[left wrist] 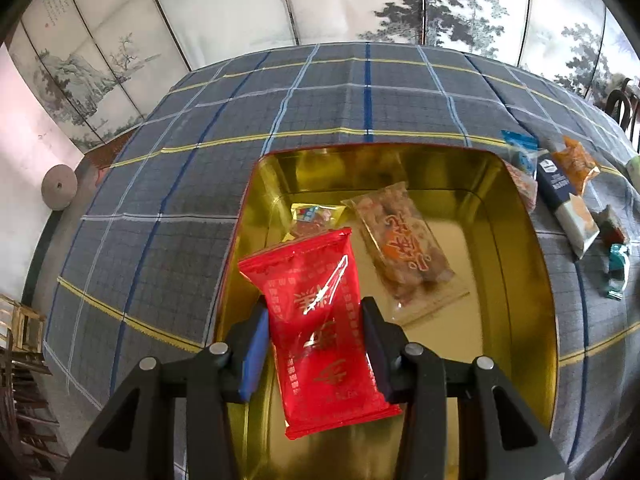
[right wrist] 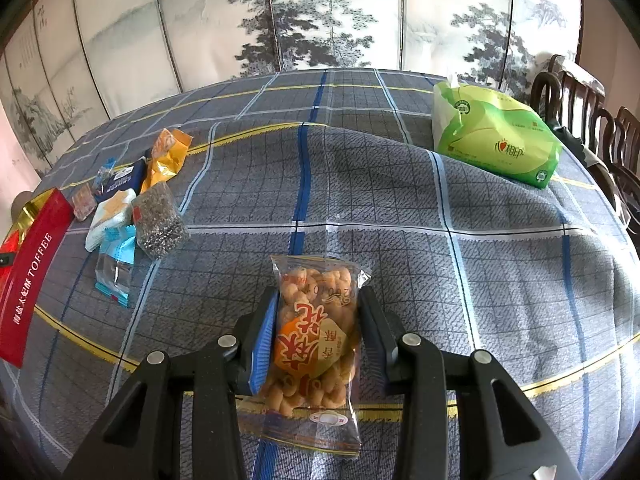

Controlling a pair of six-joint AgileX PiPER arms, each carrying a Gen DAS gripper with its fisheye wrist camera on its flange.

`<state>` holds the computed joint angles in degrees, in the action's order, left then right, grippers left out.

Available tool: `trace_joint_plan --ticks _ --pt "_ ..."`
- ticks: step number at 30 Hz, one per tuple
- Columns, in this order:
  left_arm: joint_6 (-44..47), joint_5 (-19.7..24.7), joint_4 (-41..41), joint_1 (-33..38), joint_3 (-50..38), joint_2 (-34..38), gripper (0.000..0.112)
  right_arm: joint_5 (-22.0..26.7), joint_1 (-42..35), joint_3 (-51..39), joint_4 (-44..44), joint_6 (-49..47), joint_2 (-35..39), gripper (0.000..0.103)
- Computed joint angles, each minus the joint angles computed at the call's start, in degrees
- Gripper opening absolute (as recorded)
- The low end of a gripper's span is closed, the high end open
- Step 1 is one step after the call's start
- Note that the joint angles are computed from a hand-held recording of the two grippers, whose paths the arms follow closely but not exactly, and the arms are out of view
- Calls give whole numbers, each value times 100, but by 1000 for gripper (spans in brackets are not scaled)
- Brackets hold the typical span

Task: Organize snacks
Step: 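Carry the red packet with the left gripper over the gold tray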

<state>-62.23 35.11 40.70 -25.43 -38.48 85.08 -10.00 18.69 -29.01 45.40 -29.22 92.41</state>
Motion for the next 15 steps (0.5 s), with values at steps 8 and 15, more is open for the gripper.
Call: trace_joint_plan --ticks 8,15 --pt "96 -210 64 216 -76 269 45 58 -206 51 -101 -130 -64 37" --pt "438 -237 -174 339 -204 369 45 -3 -79 10 315 -461 -19 37"
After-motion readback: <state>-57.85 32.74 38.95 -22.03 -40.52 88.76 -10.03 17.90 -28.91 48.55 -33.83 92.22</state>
